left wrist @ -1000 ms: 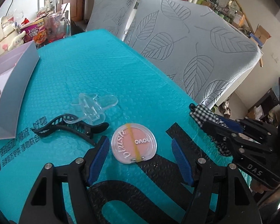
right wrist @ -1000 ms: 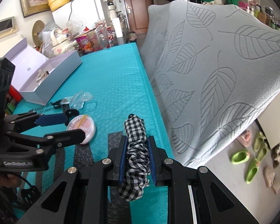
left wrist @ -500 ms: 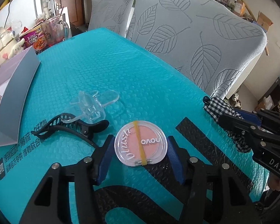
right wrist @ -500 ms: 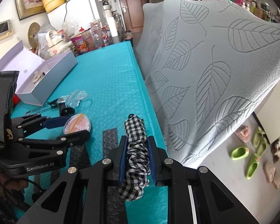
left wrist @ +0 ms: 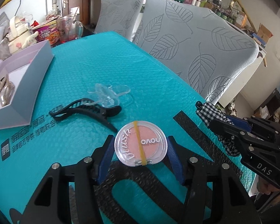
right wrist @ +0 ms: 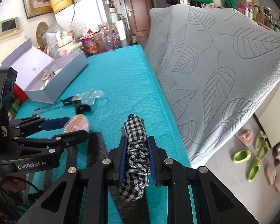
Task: Organize rigid objects
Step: 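Grasp the blush compact with the left tool, then carry the blush compact with the left tool while the right tool carries the scrunchie to the box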
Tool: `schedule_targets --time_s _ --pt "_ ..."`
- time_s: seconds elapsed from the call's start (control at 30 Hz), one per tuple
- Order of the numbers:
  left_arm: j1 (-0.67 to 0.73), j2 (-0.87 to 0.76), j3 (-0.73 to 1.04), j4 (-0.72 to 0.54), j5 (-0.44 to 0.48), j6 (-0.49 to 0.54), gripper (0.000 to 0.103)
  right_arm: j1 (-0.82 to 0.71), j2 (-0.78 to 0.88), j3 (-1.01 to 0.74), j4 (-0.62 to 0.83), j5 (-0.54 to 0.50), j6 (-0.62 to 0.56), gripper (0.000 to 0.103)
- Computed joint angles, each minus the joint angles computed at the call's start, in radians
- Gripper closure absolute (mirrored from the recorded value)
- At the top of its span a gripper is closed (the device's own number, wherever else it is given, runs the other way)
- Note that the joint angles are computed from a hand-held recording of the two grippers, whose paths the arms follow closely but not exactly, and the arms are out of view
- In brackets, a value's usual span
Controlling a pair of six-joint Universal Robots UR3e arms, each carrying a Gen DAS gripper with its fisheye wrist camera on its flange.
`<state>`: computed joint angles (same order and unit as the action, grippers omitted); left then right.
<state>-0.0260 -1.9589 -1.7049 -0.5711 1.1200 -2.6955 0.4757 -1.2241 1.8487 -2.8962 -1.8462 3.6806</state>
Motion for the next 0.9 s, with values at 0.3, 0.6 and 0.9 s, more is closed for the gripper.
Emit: schedule_targets --time_s 0.3,0.6,0.9 --pt "0.099 0.117 -0.14 0.057 -0.032 -0.004 0.048 0.069 0.058 -0.095 0.011 0.003 -0.015 0.082" --pt "0.23 0.263 -0.3 0.091 -0.067 0.017 0.048 0.127 0.139 -0.232 0.044 0.027 -0.064 0.082" --pt "0.397 0.403 -0.418 0.077 -0.098 0.053 0.048 0.176 0.253 -0.438 0.11 0.077 -0.135 0.082"
